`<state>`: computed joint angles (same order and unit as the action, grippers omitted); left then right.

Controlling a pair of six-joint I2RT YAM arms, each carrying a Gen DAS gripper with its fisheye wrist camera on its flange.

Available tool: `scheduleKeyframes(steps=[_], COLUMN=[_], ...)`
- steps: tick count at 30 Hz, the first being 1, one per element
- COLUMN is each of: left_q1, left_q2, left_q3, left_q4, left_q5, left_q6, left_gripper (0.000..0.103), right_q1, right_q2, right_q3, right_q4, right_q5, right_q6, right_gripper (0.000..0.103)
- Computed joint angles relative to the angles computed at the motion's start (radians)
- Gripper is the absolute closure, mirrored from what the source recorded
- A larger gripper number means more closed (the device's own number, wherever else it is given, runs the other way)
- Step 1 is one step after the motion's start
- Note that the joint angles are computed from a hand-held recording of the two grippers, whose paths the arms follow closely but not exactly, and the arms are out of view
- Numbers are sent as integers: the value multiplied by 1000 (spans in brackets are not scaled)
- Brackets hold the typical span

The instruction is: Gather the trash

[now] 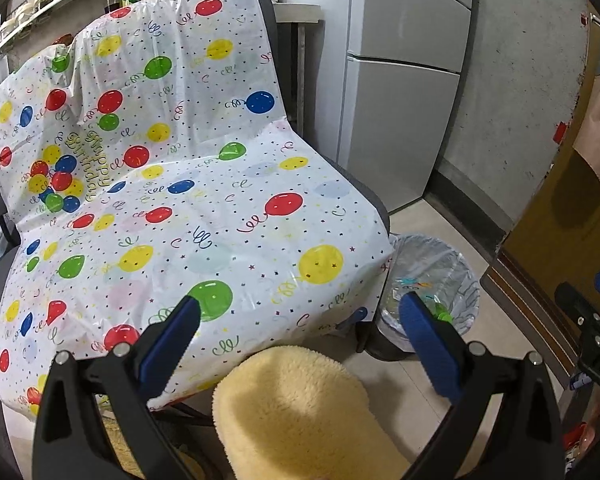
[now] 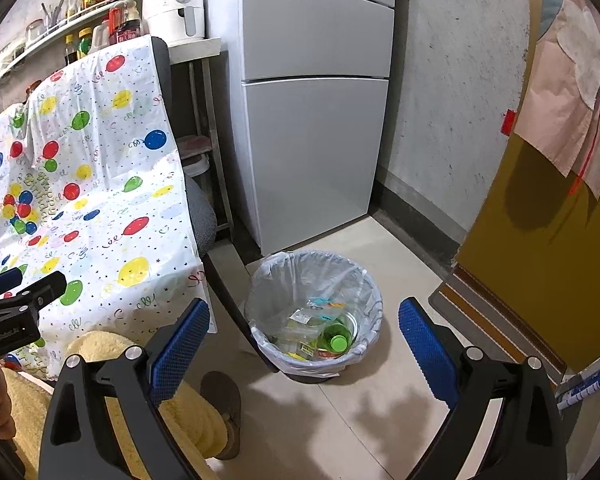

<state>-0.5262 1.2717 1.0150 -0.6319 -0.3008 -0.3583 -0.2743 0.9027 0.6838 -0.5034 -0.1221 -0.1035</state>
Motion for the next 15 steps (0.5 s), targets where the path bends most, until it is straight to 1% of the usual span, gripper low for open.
scheduleKeyframes(steps=[15], left_q1=[9], left_q2=[-13], left_q3=[-1], left_q4=[-7], left_q5=[0], left_q6=[-3], left_gripper=[6], right_q1=[-3], right_q2=[6], right_q3=[0], right_q4=[6], right_q5=[-2], right_q6=[-3], right_gripper=[8])
